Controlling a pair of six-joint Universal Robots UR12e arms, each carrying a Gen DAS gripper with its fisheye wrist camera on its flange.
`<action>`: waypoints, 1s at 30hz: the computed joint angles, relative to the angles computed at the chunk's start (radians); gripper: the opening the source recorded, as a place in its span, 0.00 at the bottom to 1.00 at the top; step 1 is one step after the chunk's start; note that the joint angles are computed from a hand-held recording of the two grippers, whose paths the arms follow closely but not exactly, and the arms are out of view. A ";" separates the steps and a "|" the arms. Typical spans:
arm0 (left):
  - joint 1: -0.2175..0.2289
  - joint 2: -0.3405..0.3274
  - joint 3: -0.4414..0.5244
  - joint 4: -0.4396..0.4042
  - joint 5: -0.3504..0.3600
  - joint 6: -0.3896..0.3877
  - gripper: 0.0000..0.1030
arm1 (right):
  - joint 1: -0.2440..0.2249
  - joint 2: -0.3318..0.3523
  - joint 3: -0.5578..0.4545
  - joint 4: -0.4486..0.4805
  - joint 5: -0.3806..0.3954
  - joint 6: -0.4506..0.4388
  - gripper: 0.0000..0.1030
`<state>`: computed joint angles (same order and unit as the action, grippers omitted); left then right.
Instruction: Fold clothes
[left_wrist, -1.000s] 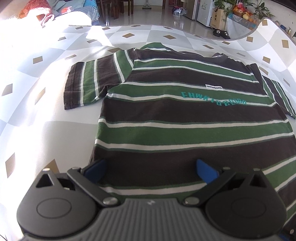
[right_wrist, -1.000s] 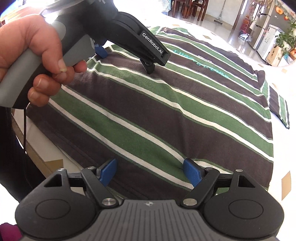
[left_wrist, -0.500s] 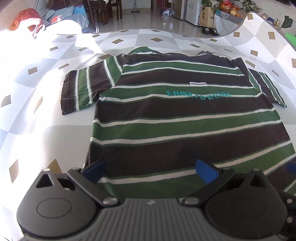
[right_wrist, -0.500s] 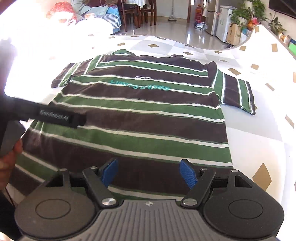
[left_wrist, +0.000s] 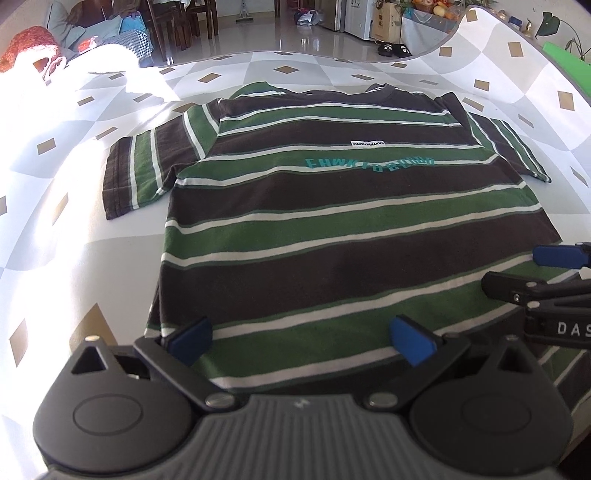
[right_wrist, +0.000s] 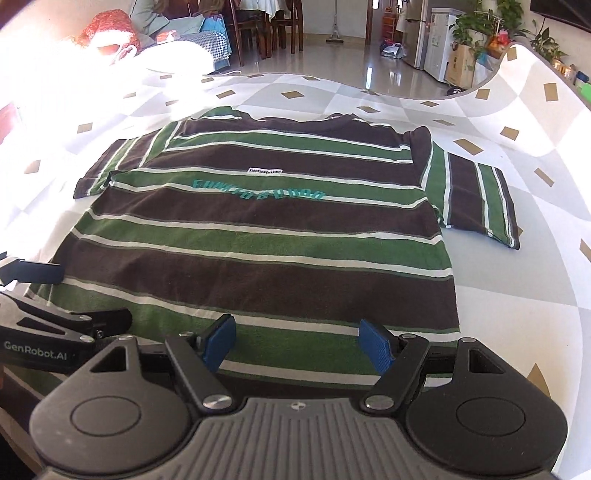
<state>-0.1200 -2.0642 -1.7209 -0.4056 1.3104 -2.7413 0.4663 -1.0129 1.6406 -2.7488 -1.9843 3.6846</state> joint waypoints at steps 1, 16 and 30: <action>0.002 0.000 0.000 -0.002 -0.003 -0.003 1.00 | 0.000 0.001 0.003 -0.004 -0.008 0.006 0.70; 0.020 0.009 -0.017 0.002 0.031 -0.046 1.00 | -0.008 -0.006 0.018 0.057 -0.121 0.148 0.70; 0.008 0.008 0.009 -0.002 0.045 -0.080 1.00 | -0.011 -0.020 -0.002 0.018 -0.070 0.006 0.69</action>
